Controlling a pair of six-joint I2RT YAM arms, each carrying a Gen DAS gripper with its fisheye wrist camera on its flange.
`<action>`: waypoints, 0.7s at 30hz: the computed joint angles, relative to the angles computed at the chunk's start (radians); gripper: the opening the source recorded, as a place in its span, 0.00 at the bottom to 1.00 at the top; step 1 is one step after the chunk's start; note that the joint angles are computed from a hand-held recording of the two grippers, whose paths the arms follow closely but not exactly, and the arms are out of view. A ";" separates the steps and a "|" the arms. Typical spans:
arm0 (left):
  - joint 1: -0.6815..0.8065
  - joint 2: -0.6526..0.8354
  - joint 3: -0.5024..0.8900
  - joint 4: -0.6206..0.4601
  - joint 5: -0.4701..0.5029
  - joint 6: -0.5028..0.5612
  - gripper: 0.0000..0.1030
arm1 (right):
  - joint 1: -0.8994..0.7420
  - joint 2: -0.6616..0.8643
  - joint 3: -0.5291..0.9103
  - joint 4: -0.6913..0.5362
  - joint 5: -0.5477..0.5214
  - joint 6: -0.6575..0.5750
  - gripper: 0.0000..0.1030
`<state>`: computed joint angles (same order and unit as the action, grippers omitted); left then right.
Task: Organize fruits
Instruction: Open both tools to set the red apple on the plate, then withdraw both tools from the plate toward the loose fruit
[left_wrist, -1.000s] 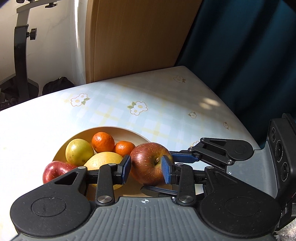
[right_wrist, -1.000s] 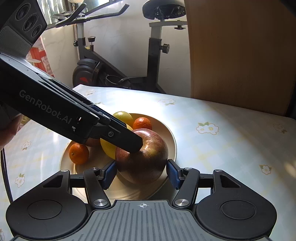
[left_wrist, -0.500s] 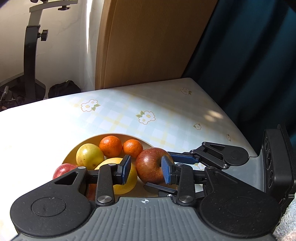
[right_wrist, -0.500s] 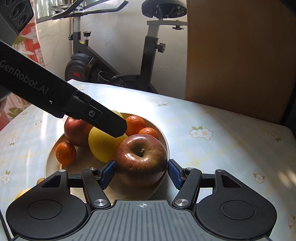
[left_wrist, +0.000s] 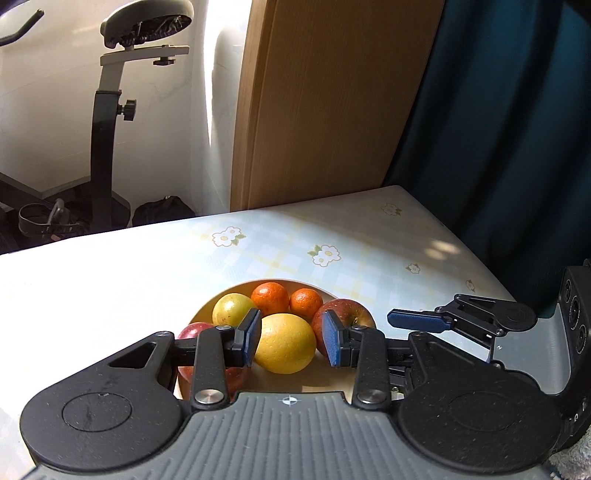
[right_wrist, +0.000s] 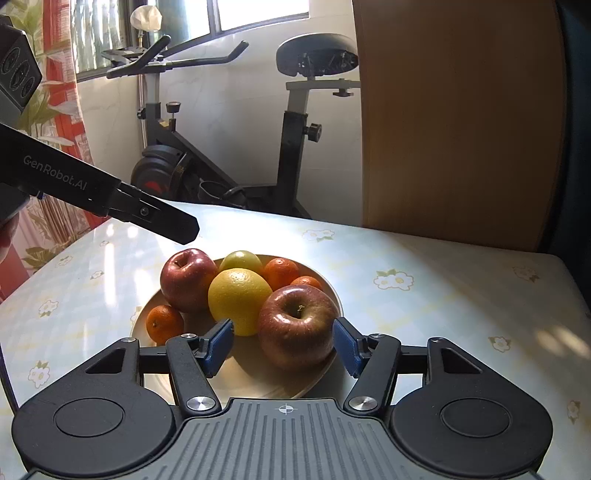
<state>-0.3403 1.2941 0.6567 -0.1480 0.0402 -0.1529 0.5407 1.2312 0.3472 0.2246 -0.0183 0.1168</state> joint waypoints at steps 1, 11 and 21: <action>0.005 -0.032 -0.020 -0.004 -0.013 0.000 0.37 | 0.008 -0.030 -0.019 -0.004 0.006 0.013 0.54; 0.049 -0.274 -0.177 -0.050 -0.093 -0.019 0.37 | 0.078 -0.221 -0.158 -0.024 0.104 0.137 0.53; 0.008 -0.402 -0.255 -0.079 -0.184 -0.042 0.37 | 0.097 -0.371 -0.231 -0.131 0.131 0.187 0.43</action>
